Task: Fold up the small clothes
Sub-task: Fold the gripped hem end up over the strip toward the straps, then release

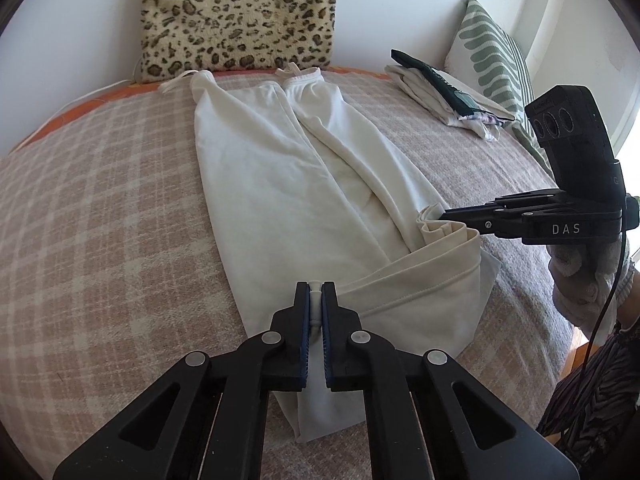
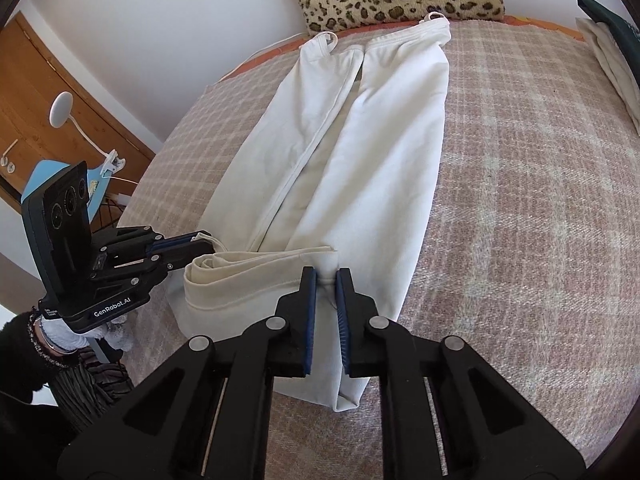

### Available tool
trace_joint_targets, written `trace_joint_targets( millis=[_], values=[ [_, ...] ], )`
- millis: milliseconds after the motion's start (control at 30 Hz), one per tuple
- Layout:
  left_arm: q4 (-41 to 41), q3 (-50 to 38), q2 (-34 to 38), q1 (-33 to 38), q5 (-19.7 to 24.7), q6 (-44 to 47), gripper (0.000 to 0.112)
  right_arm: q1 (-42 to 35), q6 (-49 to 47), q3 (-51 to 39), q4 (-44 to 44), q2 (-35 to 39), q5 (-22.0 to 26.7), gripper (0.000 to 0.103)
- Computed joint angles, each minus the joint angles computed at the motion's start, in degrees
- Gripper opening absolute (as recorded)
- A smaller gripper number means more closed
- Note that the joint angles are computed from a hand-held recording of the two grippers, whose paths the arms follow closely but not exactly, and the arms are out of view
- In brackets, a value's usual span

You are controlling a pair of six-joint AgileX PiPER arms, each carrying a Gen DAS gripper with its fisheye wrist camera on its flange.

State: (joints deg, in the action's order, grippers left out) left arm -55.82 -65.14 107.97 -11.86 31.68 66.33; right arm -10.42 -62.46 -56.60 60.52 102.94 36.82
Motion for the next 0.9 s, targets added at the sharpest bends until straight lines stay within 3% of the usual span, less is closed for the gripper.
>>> trace_joint_targets(
  millis=[400,500,700,900],
  values=[
    [-4.4,-2.6,0.9,2.4,-4.0,-1.6,0.004,-5.9,1.1,-0.6,4.0,-1.2,2.3,0.005],
    [-4.9,-3.5,1.4,1.4,-5.6,-1.3,0.004,-4.5,3.5,-1.3,1.7,-1.1,-0.2,0.005],
    [1.0,-8.8,5.3,1.8,-0.6,-8.0,0.004,-0.9,11.0,-3.0,-7.1,-0.2,-5.7,0.005],
    [9.3,-6.0,2.0,0.1,-5.3,-15.0,0.01,1.3,20.2,-0.5,-16.8,-4.8,-10.9,0.005]
  ],
)
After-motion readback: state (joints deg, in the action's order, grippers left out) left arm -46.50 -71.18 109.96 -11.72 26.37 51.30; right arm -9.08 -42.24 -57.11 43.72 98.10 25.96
